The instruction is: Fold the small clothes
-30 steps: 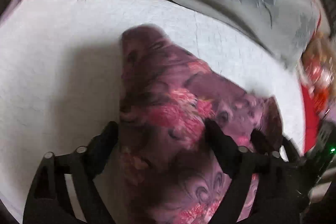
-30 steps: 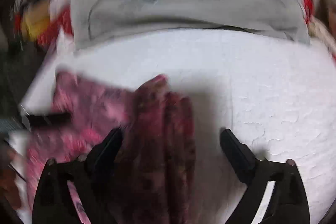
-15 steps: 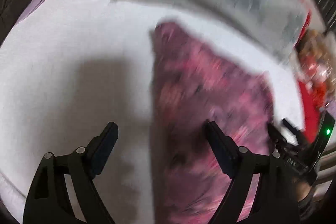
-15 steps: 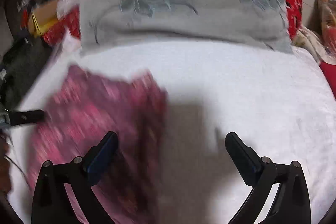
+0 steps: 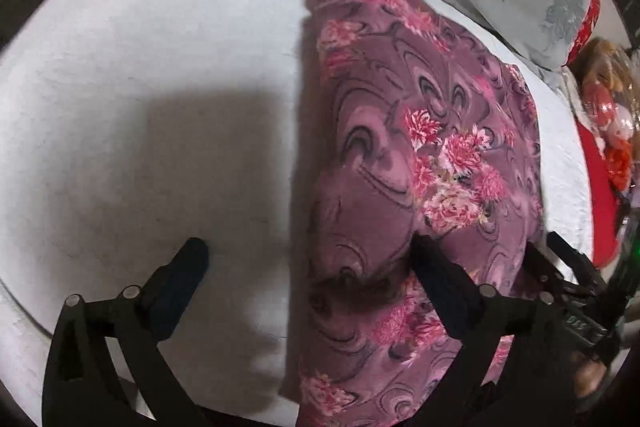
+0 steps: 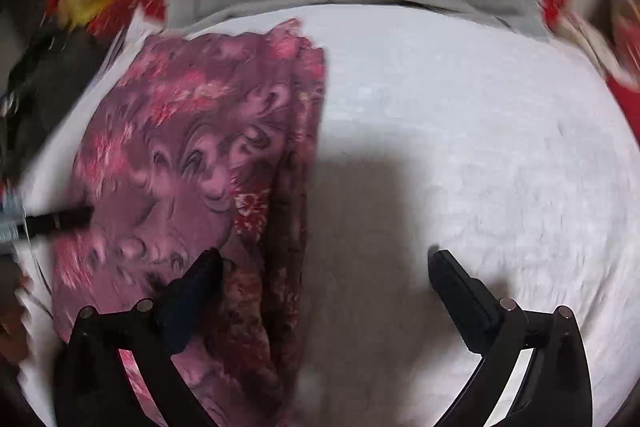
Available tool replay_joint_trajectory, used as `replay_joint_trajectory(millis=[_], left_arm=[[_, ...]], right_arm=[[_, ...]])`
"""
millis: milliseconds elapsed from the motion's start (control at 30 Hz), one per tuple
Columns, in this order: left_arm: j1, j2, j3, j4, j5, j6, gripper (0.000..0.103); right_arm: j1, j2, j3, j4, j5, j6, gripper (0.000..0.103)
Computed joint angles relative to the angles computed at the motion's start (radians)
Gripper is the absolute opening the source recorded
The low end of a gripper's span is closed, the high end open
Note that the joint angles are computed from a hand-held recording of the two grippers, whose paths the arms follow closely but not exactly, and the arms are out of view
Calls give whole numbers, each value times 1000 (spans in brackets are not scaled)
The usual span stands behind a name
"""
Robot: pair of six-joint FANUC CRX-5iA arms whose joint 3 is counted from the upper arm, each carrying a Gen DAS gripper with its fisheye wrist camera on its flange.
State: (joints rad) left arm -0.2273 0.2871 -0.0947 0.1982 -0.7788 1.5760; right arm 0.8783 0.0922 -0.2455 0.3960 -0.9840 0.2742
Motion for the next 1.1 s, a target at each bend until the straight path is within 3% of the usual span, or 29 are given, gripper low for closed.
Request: replay_joint_trajectory(millis=[100,400,633,800,967,1000,1067,1100], left_arm=[[6,-5,-13,12,-2,6,103],[8,-32,-67,29,35,1,103],[18,-43,-78,40,18,-13,103],[40,-43,-80,95,-15,-83,103],[57,-97,-93,115,66,-139,103],[58,-87,-69,117,60,-145,103],[61,-50,-14,151,34,-172,103],[62,-22,20,173,18,-181,103]], right_arm=[[4,15,25,-3,-37,-22,102],[9,-21,-31,11,19,-120,103],[0,-16,16,-60,-35,-51,103],[-29,3,89,-142,-100,9,102],[-62,3,83,11,-36,-70,100],[-80,17,99,9,-15,-53,94],[-122,48,135,-25,39,-6,71],[-145,63,151,-61,76,19,49]])
